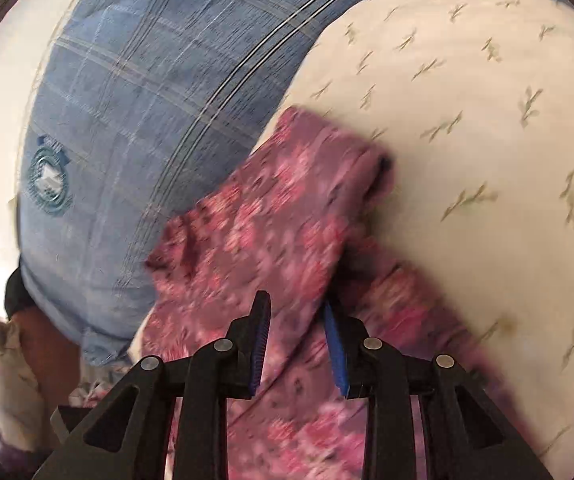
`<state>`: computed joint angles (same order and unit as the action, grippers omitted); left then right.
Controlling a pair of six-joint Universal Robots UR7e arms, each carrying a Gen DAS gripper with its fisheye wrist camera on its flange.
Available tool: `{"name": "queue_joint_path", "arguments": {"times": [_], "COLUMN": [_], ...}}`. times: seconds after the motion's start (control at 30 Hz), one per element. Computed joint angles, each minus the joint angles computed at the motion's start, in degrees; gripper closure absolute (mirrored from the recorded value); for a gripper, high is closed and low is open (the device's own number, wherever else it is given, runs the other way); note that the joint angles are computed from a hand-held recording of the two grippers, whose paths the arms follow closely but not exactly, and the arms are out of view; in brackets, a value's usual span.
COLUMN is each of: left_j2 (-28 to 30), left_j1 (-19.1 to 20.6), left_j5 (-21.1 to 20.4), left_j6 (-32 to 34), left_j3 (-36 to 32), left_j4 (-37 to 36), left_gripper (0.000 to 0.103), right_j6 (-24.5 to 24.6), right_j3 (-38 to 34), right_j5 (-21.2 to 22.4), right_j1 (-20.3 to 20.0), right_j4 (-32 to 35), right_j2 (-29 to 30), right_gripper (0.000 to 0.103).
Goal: Fold small clothes
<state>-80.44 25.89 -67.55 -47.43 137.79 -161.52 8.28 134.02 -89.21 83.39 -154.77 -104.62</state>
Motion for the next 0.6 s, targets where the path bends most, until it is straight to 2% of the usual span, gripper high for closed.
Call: {"name": "queue_joint_path", "arguments": {"times": [0.03,0.13,0.23,0.33,0.4,0.43,0.5,0.6], "left_j2": [-0.8,-2.3,-2.6,-3.5,-4.8,-5.8,-7.6,-10.7], "left_j1": [-0.3,-1.2,-1.4,-1.7,-2.4,-3.0,-4.4,-6.3], "left_j5": [0.1,0.4,0.2,0.0,0.4,0.8,2.1,3.0], "left_j6": [0.5,0.7,-0.2,-1.3,-2.3,-2.4,-2.8,-4.2], "left_j3": [0.2,0.6,0.7,1.0,1.5,1.8,2.0,0.5], "left_j4": [-0.4,-0.9,0.3,2.0,2.7,3.2,5.3,15.1], "left_gripper": [0.092,0.092,0.092,0.092,0.092,0.092,0.092,0.092], "right_j6": [0.1,-0.3,0.9,4.4,5.2,5.0,4.7,3.7], "right_j3": [0.6,2.3,3.1,3.1,3.5,3.6,4.4,5.6], "right_j5": [1.3,1.6,3.1,3.0,3.2,4.8,5.1,7.2], "right_j1": [0.5,3.1,4.3,5.6,6.4,6.3,7.3,8.5], "right_j4": [1.9,4.3,1.3,-4.0,-6.0,-5.4,-5.8,-4.4], "right_j2": [-0.8,-0.8,2.5,6.7,7.2,7.2,6.0,3.5], "right_gripper": [0.072,0.057,0.057,0.058,0.071,0.100,0.098,0.098]}}
